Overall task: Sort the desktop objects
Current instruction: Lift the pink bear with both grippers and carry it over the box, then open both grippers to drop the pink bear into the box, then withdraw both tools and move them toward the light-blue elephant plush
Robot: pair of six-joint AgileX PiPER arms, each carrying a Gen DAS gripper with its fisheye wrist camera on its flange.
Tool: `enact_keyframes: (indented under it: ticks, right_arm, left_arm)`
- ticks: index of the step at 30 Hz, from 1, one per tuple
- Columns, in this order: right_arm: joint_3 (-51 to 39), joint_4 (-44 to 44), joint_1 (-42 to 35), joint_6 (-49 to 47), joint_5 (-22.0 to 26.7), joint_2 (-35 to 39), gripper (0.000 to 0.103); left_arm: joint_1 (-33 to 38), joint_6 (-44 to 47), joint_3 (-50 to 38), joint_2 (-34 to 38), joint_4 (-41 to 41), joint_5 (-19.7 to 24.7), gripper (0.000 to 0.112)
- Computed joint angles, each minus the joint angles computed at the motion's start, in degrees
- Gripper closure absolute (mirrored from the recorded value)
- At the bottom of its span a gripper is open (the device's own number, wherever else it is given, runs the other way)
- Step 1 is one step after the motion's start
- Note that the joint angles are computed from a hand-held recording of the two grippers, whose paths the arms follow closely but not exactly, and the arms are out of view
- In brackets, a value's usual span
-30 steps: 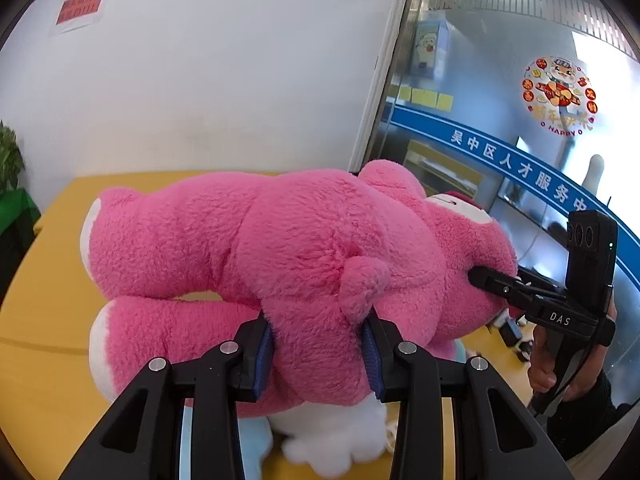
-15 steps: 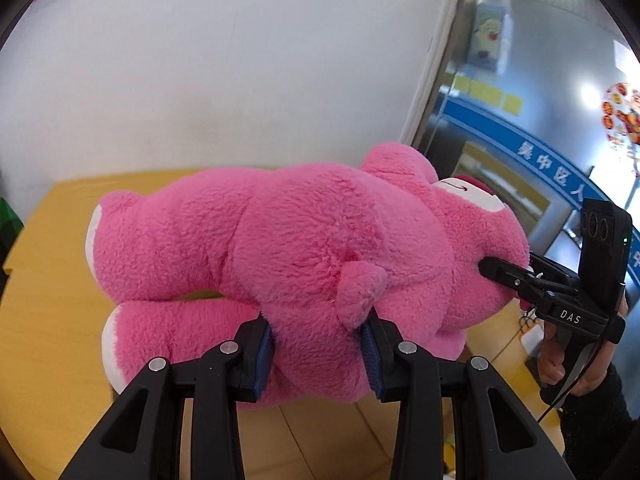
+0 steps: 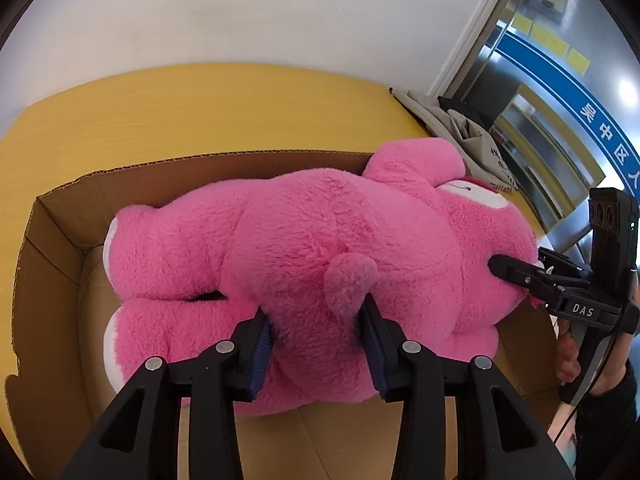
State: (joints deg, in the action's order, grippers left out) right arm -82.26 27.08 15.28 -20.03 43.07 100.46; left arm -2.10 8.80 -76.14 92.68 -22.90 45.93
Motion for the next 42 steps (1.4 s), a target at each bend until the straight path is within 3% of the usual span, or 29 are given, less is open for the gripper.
enact_keyframes:
  ticks: [2, 5, 6, 9, 12, 16, 19, 23, 28, 35, 42]
  right_arm:
    - [-0.16, -2.88, 0.95, 2.49, -0.26, -0.08, 0.036]
    - [-2.12, -7.98, 2.53, 8.98, 0.43, 1.03, 0.028]
    - [-2.59, -8.45, 2.52, 9.99, 0.77, 1.38, 0.025]
    - [-0.85, -7.25, 1.73, 9.09, 0.96, -1.47, 0.023]
    - [2.75, -3.72, 0.08, 4.92, 1.12, -7.22, 0.023]
    - [9.86, 8.90, -5.85, -8.69, 10.90, -16.33, 0.021]
    - [15.70, 1.15, -2.98, -6.49, 11.89, -21.15, 0.021]
    - [21.59, -2.61, -1.05, -3.66, 13.31, -22.31, 0.021]
    - [26.31, -13.78, 7.10, 7.07, 10.28, -26.77, 0.022]
    - [29.64, -16.86, 9.89, 14.93, 10.11, -30.34, 0.022]
    - [35.36, -17.62, 10.55, 17.82, 8.90, -39.59, 0.022]
  left_arm:
    - [0.48, -1.16, -0.95, 1.08, -0.16, 0.79, 0.062]
    - [-0.04, -4.91, -1.12, 2.48, 3.41, 0.29, 0.037]
    - [0.00, -5.71, -1.45, 2.80, 3.98, 0.45, 0.034]
    - [2.71, -4.44, 0.05, -0.36, -0.16, 1.68, 0.032]
    - [5.46, -1.70, 5.40, -8.85, -2.32, 2.50, 0.030]
    - [9.62, 4.18, 13.50, -20.84, -0.56, 9.16, 0.029]
    - [12.13, 6.00, 20.36, -27.97, 2.53, 12.71, 0.029]
    - [14.28, 7.42, 26.39, -31.55, 3.65, 15.79, 0.029]
    - [14.73, 6.13, 31.21, -35.48, 6.49, 16.88, 0.033]
    - [16.45, 7.68, 35.04, -42.96, 6.52, 21.42, 0.033]
    - [15.89, 4.99, 38.42, -51.83, 7.60, 22.92, 0.033]
